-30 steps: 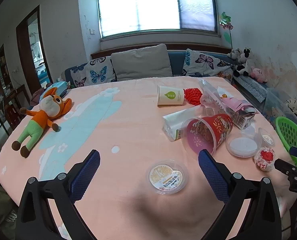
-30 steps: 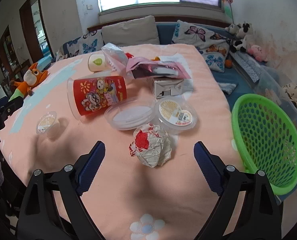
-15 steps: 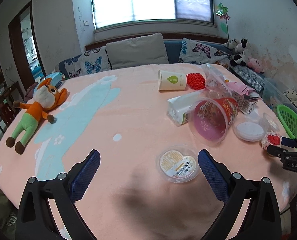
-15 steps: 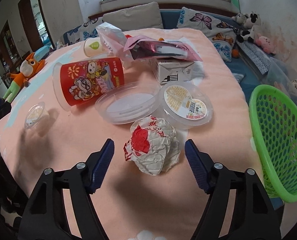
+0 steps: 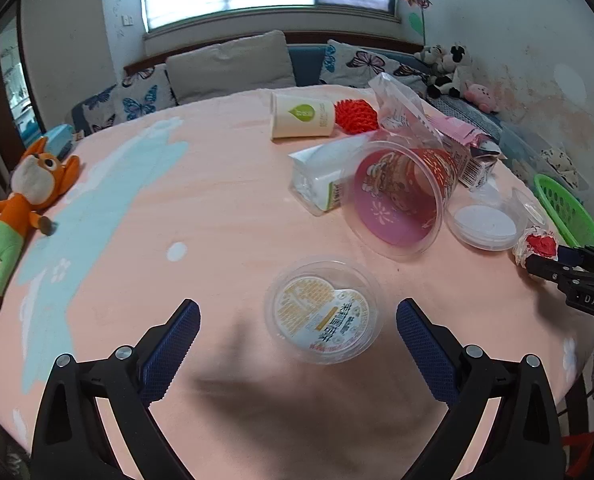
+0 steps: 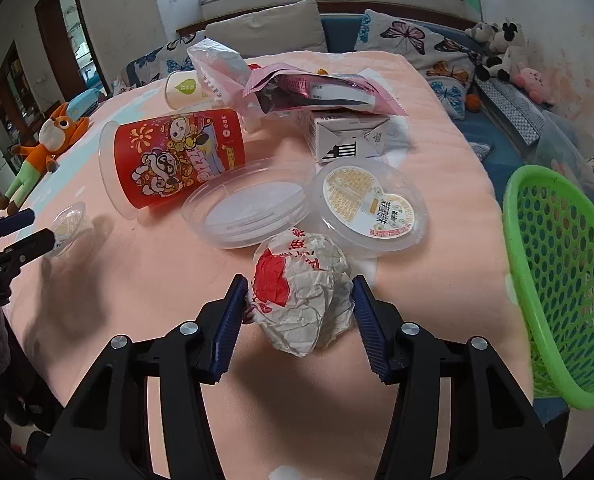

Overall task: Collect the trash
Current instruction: 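Close the right tool on the crumpled paper while the left tool grasps the yellow-labelled pudding cup, then carry both items over the green basket and open both tools to drop them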

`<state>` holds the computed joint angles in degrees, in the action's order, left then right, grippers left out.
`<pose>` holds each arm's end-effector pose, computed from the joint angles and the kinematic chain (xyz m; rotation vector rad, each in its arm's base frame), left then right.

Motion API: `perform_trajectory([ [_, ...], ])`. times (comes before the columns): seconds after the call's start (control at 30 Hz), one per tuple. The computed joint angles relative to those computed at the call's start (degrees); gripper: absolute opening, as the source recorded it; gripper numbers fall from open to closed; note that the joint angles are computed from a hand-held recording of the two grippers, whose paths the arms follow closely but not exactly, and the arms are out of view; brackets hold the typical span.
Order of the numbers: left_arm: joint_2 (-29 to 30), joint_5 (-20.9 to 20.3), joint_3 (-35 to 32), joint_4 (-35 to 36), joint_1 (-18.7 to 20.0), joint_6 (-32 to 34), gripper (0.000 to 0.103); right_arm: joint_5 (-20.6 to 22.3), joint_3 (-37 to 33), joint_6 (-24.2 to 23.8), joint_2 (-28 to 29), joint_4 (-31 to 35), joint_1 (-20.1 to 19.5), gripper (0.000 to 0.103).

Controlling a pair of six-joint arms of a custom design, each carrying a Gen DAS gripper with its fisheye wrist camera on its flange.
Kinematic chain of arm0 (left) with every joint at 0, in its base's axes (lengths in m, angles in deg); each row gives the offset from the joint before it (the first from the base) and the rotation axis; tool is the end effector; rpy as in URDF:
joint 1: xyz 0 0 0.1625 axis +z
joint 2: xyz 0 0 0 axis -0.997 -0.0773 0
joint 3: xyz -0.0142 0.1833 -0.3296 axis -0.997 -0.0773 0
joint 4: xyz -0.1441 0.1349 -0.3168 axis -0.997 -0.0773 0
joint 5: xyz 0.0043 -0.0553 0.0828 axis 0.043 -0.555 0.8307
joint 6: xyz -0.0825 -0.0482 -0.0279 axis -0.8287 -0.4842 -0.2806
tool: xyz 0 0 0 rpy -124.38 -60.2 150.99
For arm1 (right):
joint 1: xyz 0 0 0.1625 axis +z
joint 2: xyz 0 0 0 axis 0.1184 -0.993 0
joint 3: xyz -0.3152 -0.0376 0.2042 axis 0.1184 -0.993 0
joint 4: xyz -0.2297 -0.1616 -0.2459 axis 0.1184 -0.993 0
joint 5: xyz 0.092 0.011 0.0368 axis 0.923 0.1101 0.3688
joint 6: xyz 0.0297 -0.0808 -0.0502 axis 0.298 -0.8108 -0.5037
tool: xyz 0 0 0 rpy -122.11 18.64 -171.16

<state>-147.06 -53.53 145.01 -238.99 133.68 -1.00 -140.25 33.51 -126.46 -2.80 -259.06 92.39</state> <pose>-0.0227 -0.3618 0.1969 0.0558 2.1048 -0.9375 0.1861 -0.5026 0.0041 1.0287 -2.4813 0.5050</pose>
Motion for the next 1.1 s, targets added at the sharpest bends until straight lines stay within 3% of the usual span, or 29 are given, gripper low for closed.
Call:
perform_trajectory([
  [0.33, 6.28, -3.59, -3.27, -9.27, 5.05, 10.42, 0.094, -0.44, 2.37, -0.13, -2.07, -0.73, -0.08, 0.054],
  [0.37, 6.28, -4.11, -3.25, -9.79, 5.27, 10.86, 0.092, -0.56, 2.58, -0.15, -2.25, -0.78, -0.07, 0.054],
  [0.43, 6.51, -5.19, -3.37, -10.48, 5.79, 11.49, 0.079, -0.67, 3.08, -0.17, -2.63, -1.04, -0.07, 0.054],
  [0.57, 6.84, -6.73, -2.94, -13.17, 6.20, 12.35, 0.068, -0.33, 3.90, 0.25, -3.75, -0.75, -0.24, 0.054],
  [0.83, 5.54, -5.26, -1.41, -12.19, 2.96, 10.37, 0.067, 0.22, 5.48, 0.76, -5.81, -1.81, -0.07, 0.054],
  [1.1, 4.58, -4.52, -2.37, -9.65, -3.74, 8.77, 0.067, 0.71, 6.70, 0.93, -8.88, -3.70, -0.31, 0.054],
])
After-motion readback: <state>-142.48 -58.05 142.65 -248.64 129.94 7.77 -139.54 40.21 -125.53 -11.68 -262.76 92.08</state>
